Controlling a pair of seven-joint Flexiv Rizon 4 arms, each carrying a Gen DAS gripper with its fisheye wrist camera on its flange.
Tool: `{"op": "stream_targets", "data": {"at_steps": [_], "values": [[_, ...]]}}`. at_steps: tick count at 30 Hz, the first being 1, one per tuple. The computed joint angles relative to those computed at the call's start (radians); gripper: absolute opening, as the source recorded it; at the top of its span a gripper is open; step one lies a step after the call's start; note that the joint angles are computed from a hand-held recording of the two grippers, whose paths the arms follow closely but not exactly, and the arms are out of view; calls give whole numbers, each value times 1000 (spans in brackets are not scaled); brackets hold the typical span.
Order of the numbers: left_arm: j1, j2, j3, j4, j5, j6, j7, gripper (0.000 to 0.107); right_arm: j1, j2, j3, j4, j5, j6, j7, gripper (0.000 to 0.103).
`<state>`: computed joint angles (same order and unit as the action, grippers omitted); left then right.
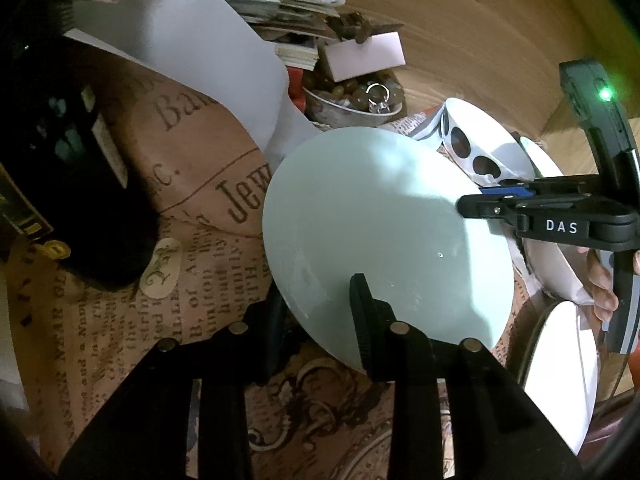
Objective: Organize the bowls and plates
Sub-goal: 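Lift the mint green plate with both tools, then carry the mint green plate over the white plate and lower it with both tools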
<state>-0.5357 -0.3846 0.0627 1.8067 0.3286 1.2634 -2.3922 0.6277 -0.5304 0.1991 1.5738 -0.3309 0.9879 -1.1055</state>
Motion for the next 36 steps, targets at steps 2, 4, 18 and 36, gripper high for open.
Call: {"op": "stream_targets", "data": {"at_steps": [2, 4, 18, 36], "values": [[-10, 8, 12, 3, 15, 2, -22, 32, 10, 11, -9, 16, -15, 26, 20, 24], [-18, 16, 20, 5, 30, 5, -43, 32, 9, 21, -7, 28, -18, 49, 27, 24], [-65, 115, 9, -28, 289, -102, -279, 32, -4, 147, -2, 232, -83, 242, 114, 24], [-52, 213, -131, -14, 463, -236, -451, 32, -11, 257, -8, 419, -170, 391, 240, 24]]}}
